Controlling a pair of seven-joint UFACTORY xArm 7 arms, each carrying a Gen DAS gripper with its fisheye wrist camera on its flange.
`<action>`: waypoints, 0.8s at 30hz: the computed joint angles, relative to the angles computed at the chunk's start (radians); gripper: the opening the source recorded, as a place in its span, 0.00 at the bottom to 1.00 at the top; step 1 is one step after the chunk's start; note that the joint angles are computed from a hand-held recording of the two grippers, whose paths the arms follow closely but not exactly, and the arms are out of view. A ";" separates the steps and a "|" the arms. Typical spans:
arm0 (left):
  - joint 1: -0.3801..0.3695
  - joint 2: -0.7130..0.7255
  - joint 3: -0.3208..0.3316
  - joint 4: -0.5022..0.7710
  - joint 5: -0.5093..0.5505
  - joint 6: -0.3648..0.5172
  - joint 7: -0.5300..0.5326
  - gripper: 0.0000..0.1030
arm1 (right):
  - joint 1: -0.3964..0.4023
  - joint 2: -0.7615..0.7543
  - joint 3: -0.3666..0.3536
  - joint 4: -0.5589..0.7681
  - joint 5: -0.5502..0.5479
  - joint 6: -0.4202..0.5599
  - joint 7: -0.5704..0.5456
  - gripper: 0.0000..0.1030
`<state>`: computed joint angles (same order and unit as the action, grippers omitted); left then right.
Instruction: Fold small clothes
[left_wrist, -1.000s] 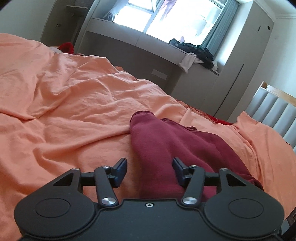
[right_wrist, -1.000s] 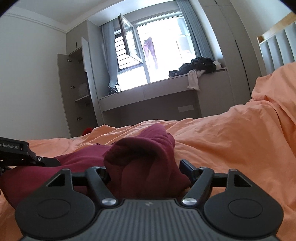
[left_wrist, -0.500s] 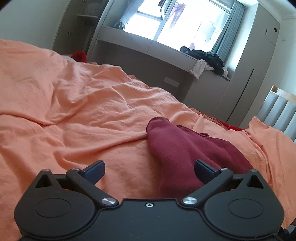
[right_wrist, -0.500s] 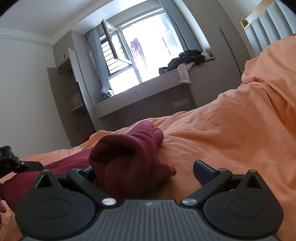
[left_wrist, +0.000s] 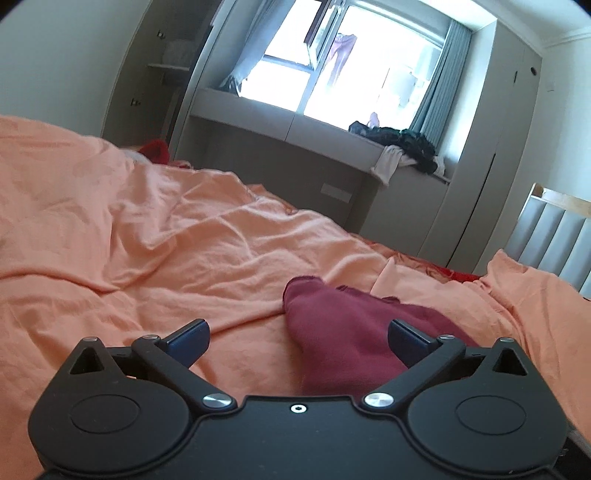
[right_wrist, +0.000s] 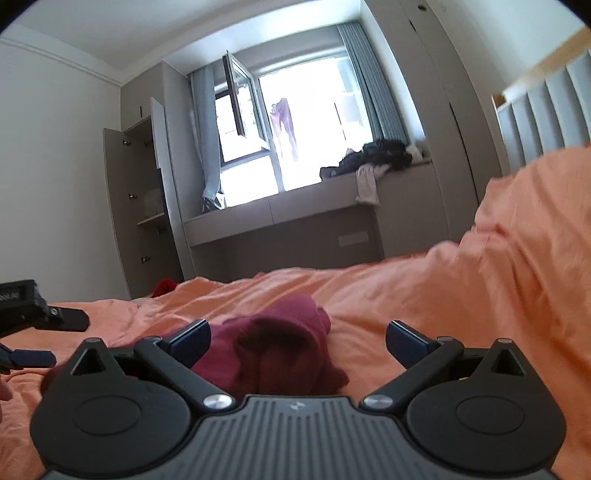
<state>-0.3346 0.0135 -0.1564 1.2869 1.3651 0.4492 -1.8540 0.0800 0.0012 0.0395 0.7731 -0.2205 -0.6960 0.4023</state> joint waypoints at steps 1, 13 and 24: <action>-0.004 -0.006 -0.003 -0.002 0.012 0.009 -0.010 0.99 | 0.000 -0.019 0.000 -0.013 0.004 0.001 -0.010 1.00; -0.067 -0.126 -0.111 -0.085 0.092 0.228 -0.026 0.99 | 0.016 -0.265 -0.017 -0.244 0.093 -0.047 -0.086 1.00; -0.092 -0.269 -0.252 -0.191 -0.069 0.411 0.095 1.00 | 0.040 -0.531 -0.086 -0.435 -0.008 -0.080 -0.118 1.00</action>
